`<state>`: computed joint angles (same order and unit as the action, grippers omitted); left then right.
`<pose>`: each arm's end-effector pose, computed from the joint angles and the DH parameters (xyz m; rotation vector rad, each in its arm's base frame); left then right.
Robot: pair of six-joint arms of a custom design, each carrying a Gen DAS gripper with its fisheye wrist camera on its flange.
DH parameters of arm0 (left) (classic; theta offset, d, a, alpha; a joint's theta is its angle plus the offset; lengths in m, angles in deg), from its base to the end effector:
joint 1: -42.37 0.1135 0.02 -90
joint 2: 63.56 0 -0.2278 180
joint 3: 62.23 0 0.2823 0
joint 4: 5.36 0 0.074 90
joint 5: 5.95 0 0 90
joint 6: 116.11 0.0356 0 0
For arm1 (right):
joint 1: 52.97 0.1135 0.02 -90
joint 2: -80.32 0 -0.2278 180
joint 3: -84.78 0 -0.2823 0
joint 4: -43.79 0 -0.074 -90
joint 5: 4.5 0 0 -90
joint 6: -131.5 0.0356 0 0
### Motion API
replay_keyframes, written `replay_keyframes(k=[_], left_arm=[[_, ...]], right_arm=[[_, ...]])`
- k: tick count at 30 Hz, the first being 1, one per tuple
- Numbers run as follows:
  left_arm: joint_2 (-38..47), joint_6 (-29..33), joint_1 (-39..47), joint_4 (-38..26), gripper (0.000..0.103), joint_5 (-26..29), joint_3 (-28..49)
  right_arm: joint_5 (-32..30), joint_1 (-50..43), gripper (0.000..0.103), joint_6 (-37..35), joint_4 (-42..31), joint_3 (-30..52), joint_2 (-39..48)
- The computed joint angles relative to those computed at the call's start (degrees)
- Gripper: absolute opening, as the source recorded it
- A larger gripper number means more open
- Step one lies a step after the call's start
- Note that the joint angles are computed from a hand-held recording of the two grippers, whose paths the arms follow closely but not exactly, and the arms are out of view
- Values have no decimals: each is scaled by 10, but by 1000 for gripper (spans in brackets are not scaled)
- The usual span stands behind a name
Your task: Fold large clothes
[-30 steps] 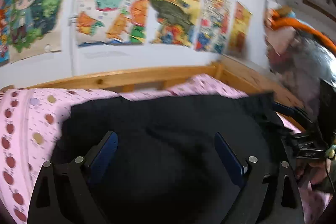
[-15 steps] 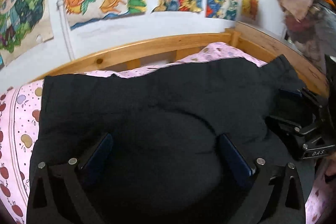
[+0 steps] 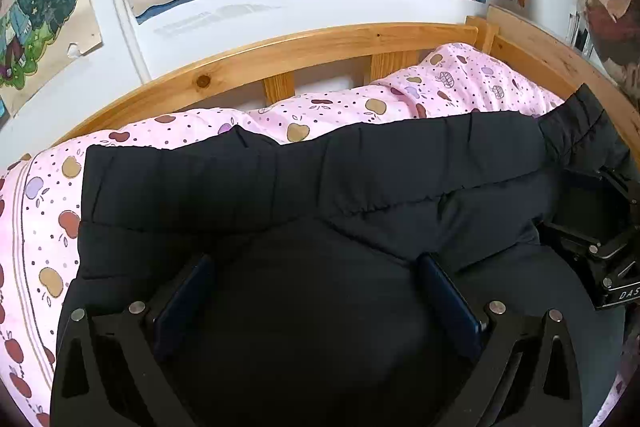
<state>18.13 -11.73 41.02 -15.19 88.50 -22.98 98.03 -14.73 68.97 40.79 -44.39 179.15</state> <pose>0.2623 -0.0089 0.0618 0.3718 2.4512 0.0004 0.2501 0.1872 0.0443 -0.1348 2.4435 0.2443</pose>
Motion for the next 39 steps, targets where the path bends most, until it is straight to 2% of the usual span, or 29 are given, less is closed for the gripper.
replay_keyframes(k=[6,13,16,20,27,35,39], left_arm=[[-13,6,15,6,103,23,-11],[-85,16,52,-10,103,93,-48],[-134,9,55,-8,103,89,-79],[-184,-7,58,-9,103,67,-106],[-203,-9,82,-28,103,77,-107],[-238,5,103,-41,103,81,-120],[-266,13,128,-47,103,93,-130]], right_arm=[[12,5,100,-1,9,-18,-21],[6,6,101,6,142,-130,-83],[24,17,101,15,149,-157,-116],[76,39,101,29,106,-175,-171],[126,35,101,29,4,-223,-309],[200,9,101,-13,-154,-288,-497],[191,-32,101,-12,-228,-327,-608]])
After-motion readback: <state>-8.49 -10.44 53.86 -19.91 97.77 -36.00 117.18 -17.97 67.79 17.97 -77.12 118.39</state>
